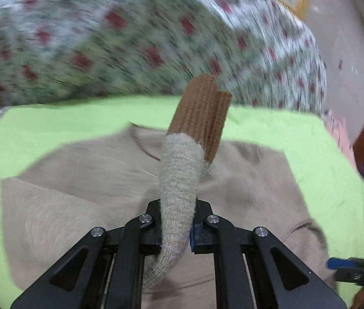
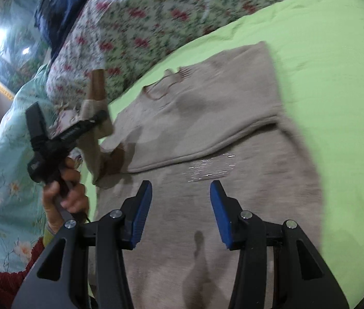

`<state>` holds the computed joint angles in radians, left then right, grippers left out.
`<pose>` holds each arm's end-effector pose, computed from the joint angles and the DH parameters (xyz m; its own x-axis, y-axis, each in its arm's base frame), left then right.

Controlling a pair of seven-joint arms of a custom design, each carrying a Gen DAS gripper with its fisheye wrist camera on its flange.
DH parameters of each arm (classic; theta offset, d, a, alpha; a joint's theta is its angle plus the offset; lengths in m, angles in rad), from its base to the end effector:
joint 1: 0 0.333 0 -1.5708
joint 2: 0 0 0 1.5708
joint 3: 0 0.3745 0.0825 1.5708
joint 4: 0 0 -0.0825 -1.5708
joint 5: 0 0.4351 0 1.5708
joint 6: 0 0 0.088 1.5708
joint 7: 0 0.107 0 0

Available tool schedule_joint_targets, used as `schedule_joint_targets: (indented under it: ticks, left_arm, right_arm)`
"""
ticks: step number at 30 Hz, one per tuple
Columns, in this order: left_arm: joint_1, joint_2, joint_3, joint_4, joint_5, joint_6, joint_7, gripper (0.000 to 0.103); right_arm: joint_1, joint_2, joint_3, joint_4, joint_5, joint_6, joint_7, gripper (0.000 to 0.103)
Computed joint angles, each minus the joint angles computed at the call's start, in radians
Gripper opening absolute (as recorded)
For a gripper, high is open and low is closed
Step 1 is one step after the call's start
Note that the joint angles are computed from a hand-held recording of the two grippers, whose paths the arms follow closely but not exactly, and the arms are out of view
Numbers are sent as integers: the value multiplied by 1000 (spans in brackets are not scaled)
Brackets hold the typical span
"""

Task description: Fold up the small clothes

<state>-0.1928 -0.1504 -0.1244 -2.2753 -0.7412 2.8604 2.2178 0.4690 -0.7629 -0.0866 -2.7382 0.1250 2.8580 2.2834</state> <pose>0.5508 -0.1448 0.5243 -0.3845 -0.9083 0.1647 -0.6847 0.1609 -0.7109 0.3500 0.1281 0.5634 -0.1633 -0.7629 -0.6256 -0.7143 0.5288 -0.4584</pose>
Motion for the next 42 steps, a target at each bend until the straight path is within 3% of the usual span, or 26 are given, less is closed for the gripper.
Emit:
schedule_joint_targets:
  ticks: [4,7,9,12,16,21,23,25,28,30,32,36,38,39,42]
  left_arm:
    - [6,69,-55,-9,162,5,-122,15]
    - [4,80,-63,-29,236,-9,-158,28]
    - [-6,45,-50,-55,190,-35,-97,53]
    - [-21,-64,-19,-151,132,-20,-26,74]
    - [-9,-204,30,-250,132,-65,6,77]
    - [137,-306,44,-330,279,-71,-109,80]
    - [205,-300,48,-334,325,-62,-176,80]
    - [253,-264,51,-316,358,-63,-243,80]
    - [343,-205,12,-291,458,-53,-379,80]
    - [362,-180,12,-278,496,-52,-445,80]
    - [355,-155,21,-262,501,-38,-489,80]
    - [352,-118,20,-232,541,-3,-551,80]
    - [398,-103,-28,-228,644,18,-631,80]
    - [418,-99,-52,-221,697,5,-682,80]
    - [403,-92,-36,-212,730,8,-732,80]
  right_arm:
    - [-48,-31,15,-18,-10,-31,29,49]
    - [-49,-30,6,-24,-6,-20,37,60]
    - [-34,-8,-8,-14,-3,0,25,61]
    - [2,44,-35,13,8,40,-6,61]
    - [72,157,-101,74,46,109,-67,61]
    - [70,250,-118,131,80,113,-105,61]
    - [57,274,-107,152,85,86,-123,61]
    - [102,297,-141,167,137,81,-171,61]
    - [116,348,-142,208,187,25,-222,61]
    - [149,382,-157,236,247,12,-286,57]
    - [143,393,-142,259,273,12,-331,9]
    - [75,342,-74,277,252,123,-374,8]
    - [13,300,-34,273,204,179,-340,8]
    - [-24,288,-15,270,174,186,-311,8]
    - [-80,276,-19,257,111,135,-263,8]
